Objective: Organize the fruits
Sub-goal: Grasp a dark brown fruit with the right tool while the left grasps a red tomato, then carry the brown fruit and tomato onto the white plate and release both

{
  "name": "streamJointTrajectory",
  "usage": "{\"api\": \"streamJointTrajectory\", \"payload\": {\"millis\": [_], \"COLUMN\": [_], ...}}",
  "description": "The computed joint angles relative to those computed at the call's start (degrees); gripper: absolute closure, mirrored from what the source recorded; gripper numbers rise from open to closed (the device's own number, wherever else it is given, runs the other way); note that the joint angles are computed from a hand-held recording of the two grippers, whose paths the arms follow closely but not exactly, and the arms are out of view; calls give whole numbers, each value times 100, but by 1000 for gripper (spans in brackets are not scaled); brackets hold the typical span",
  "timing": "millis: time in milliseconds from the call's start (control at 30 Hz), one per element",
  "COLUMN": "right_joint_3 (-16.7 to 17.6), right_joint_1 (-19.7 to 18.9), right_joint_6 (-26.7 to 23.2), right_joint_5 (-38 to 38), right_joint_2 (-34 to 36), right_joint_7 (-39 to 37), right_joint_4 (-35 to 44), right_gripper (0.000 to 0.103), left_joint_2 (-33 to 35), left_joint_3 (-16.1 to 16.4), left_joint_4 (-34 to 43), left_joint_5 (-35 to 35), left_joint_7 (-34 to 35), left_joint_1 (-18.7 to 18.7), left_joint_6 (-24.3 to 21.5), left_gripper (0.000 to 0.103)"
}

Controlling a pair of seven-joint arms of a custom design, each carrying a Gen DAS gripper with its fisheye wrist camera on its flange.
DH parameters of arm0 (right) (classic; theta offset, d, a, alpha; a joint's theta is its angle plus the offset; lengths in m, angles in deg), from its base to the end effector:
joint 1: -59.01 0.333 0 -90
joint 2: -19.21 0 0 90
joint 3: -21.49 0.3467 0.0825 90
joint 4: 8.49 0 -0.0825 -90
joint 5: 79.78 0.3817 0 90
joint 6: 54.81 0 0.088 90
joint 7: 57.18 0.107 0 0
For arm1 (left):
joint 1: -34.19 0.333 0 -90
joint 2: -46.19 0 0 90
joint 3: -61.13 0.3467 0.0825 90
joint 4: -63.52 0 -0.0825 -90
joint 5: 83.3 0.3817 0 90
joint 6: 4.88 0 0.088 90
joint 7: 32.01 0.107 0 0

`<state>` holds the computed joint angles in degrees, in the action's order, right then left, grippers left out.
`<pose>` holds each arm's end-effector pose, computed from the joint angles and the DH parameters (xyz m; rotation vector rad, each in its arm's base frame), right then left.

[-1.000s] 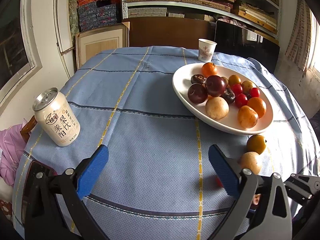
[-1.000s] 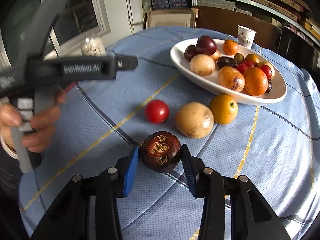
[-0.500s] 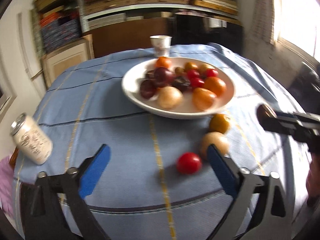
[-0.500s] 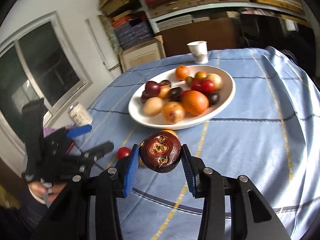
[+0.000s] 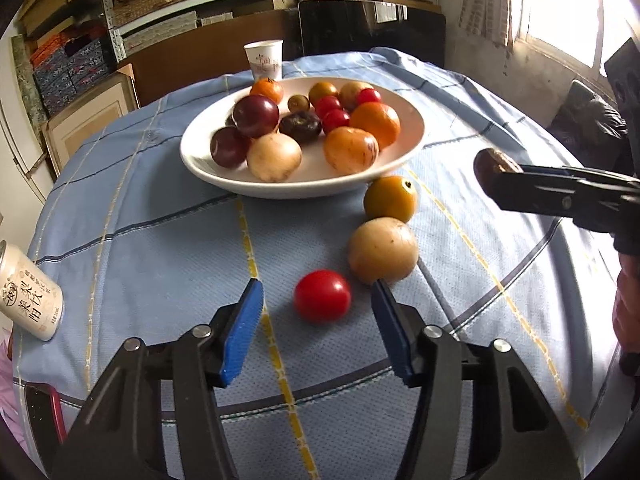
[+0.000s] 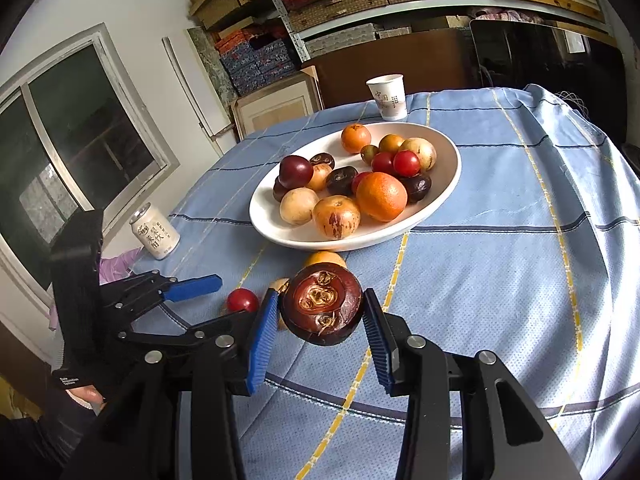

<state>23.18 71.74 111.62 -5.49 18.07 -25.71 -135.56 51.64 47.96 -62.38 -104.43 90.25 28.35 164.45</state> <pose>0.5410 0.0791 0.4642 -1.6700 1.5234 -0.3094 0.5648 -0.1659 0.4474 -1.2990 2.3114 -0.7803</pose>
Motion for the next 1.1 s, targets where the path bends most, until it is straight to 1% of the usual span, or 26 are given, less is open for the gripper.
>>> {"api": "streamJointTrajectory", "payload": {"millis": [167, 200, 233, 267, 333, 433, 500, 667, 733, 800, 900, 1000, 1100], "right_joint_3": [9, 2, 0, 3, 5, -1, 4, 17, 53, 63, 73, 116, 130], "right_joint_1": [16, 12, 11, 16, 24, 27, 29, 41, 75, 88, 92, 121, 116], "right_joint_6": [42, 14, -6, 9, 32, 33, 53, 151, 389, 487, 508, 651, 633], "right_joint_5": [20, 13, -8, 1, 7, 1, -49, -215, -347, -388, -210, 152, 536], "right_joint_2": [-16, -19, -21, -28, -32, -28, -26, -8, 20, 53, 79, 114, 157], "right_joint_7": [-30, -17, 12, 7, -12, -5, 40, 175, 247, 249, 50, -390, -841], "right_joint_4": [-13, -14, -15, -22, -28, -27, -33, -50, -75, -73, -43, 25, 168], "right_gripper": [60, 60, 60, 60, 60, 60, 60, 60, 60, 60, 60, 60, 60], "left_joint_2": [97, 121, 145, 180, 199, 191, 191, 179, 167, 129, 56, -4, -21], "left_joint_3": [-9, -5, -8, -23, -62, -40, -58, -38, -45, -80, -104, -102, -122], "left_joint_4": [121, 147, 185, 242, 273, 238, 235, 202, 190, 161, 97, 76, 222], "left_joint_5": [-98, -75, -74, -122, -240, -145, -139, -4, -17, -127, -258, -353, -725], "left_joint_7": [11, -25, -36, -7, 89, 43, 74, -49, -62, 15, 128, 192, 349], "left_joint_1": [47, 44, 54, 80, 117, 74, 74, 38, 41, 67, 65, 45, 88], "left_joint_6": [-128, -154, -221, -323, -389, -322, -337, -268, -236, -195, -87, 4, -34], "left_gripper": [52, 56, 64, 65, 67, 68, 72, 72, 72, 72, 72, 72, 72]}}
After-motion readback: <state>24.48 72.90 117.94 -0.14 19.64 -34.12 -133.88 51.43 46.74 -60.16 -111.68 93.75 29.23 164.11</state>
